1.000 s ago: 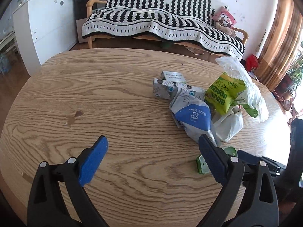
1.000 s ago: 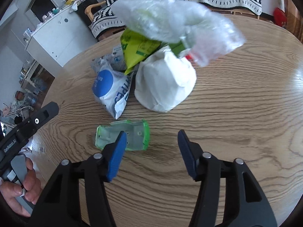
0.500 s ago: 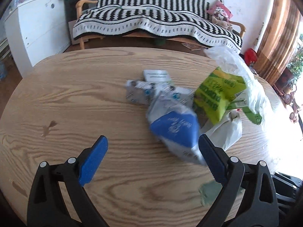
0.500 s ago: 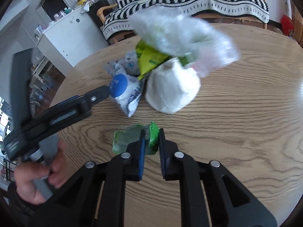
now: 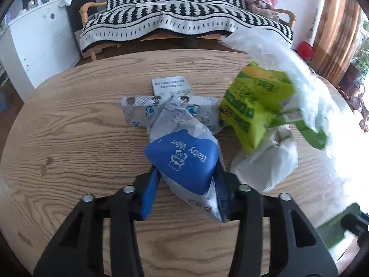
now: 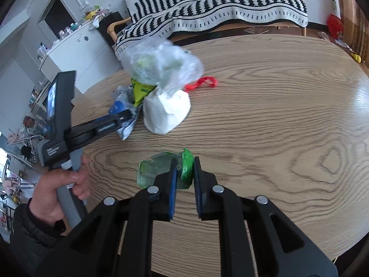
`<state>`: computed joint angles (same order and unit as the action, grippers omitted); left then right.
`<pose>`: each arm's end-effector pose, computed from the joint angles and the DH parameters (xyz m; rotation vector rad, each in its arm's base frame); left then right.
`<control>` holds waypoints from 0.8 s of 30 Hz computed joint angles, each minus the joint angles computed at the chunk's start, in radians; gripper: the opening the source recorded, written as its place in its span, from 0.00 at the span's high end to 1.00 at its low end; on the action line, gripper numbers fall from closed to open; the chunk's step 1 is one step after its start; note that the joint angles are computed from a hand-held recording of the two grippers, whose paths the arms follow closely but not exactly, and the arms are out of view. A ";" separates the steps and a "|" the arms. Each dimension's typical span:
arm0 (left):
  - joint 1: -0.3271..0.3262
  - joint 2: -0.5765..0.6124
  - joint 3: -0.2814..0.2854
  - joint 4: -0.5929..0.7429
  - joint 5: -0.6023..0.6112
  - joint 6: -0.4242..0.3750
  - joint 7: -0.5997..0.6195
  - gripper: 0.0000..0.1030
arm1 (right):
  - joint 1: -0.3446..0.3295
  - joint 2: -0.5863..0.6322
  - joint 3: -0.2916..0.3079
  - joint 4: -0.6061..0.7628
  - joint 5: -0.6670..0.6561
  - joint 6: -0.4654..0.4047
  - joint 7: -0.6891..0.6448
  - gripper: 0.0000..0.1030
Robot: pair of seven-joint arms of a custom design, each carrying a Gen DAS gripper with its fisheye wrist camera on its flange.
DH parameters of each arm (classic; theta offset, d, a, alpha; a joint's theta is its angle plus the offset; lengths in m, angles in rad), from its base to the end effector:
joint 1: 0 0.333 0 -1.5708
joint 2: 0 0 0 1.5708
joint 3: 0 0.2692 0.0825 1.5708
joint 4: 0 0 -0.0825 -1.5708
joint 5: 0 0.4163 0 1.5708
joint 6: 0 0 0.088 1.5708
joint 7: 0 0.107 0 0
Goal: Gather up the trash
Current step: 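Grasp the blue Baby Wipes pack with the left tool while the right tool lifts the green container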
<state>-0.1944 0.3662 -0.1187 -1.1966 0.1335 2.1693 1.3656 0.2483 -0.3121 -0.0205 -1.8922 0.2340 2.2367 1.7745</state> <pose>0.6933 -0.2010 0.6045 -1.7707 2.0119 -0.6643 0.5326 0.1290 0.6629 -1.6868 1.7899 -0.2019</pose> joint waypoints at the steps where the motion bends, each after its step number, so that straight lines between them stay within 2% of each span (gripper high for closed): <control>1: 0.003 -0.019 -0.003 -0.018 -0.005 0.008 0.011 0.64 | -0.004 -0.013 -0.003 -0.011 -0.001 0.002 0.001 0.87; 7: 0.014 -0.140 -0.003 -0.141 0.016 0.073 -0.011 0.66 | -0.021 -0.080 -0.023 -0.069 -0.007 0.012 0.001 0.87; 12: 0.030 -0.216 -0.028 -0.217 -0.031 0.135 0.000 0.66 | -0.051 -0.158 -0.039 -0.134 -0.045 0.016 0.029 0.87; 19: -0.020 -0.247 -0.085 -0.242 -0.079 0.199 0.081 0.66 | -0.142 -0.324 -0.071 -0.266 -0.146 -0.002 0.100 0.87; 24: -0.084 -0.225 -0.129 -0.208 -0.136 0.219 0.147 0.66 | -0.245 -0.483 -0.108 -0.384 -0.235 -0.034 0.153 0.87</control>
